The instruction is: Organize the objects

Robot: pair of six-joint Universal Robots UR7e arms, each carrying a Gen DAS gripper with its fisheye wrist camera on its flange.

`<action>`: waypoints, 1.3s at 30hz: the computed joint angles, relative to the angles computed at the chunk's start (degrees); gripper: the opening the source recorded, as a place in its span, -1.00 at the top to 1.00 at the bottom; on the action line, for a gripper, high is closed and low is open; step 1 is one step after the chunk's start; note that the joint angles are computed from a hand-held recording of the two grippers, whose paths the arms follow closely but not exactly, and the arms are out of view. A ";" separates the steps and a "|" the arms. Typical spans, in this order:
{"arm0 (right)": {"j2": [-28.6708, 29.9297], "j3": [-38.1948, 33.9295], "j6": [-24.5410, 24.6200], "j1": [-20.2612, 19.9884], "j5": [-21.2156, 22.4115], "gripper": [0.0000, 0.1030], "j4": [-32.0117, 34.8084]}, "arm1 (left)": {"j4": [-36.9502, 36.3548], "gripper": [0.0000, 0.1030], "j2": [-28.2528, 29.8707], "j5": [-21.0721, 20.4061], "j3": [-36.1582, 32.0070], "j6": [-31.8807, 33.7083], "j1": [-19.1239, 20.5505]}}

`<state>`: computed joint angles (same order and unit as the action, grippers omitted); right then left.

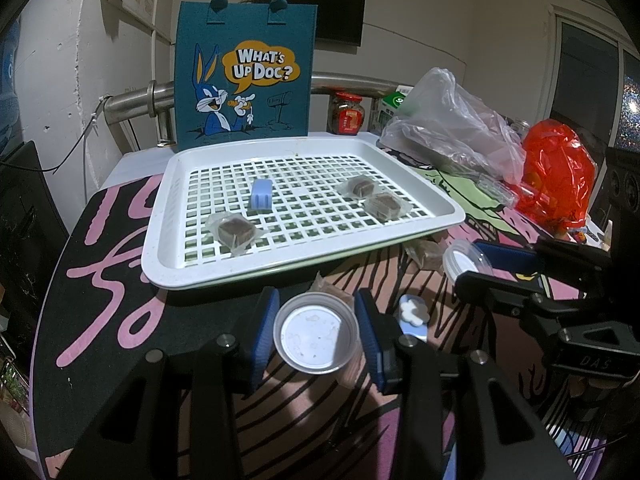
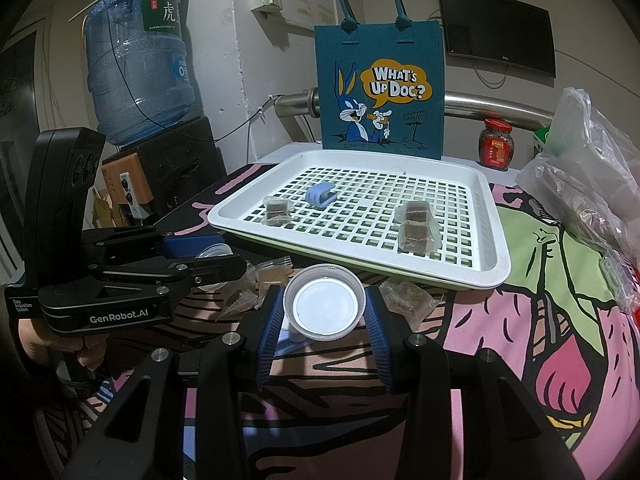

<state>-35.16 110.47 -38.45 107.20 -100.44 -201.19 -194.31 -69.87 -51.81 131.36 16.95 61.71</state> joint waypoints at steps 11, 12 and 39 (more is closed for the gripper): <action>-0.15 -0.34 0.77 0.21 -0.09 0.22 0.98 | -0.08 0.26 0.08 0.06 0.18 -0.16 -0.07; -0.15 -0.34 0.71 0.20 -0.09 0.22 0.97 | 0.04 0.25 0.06 0.02 0.09 -0.13 -0.01; -0.23 -0.49 0.77 0.03 -0.01 0.22 1.45 | 0.04 0.26 0.27 0.12 0.18 -0.16 -0.09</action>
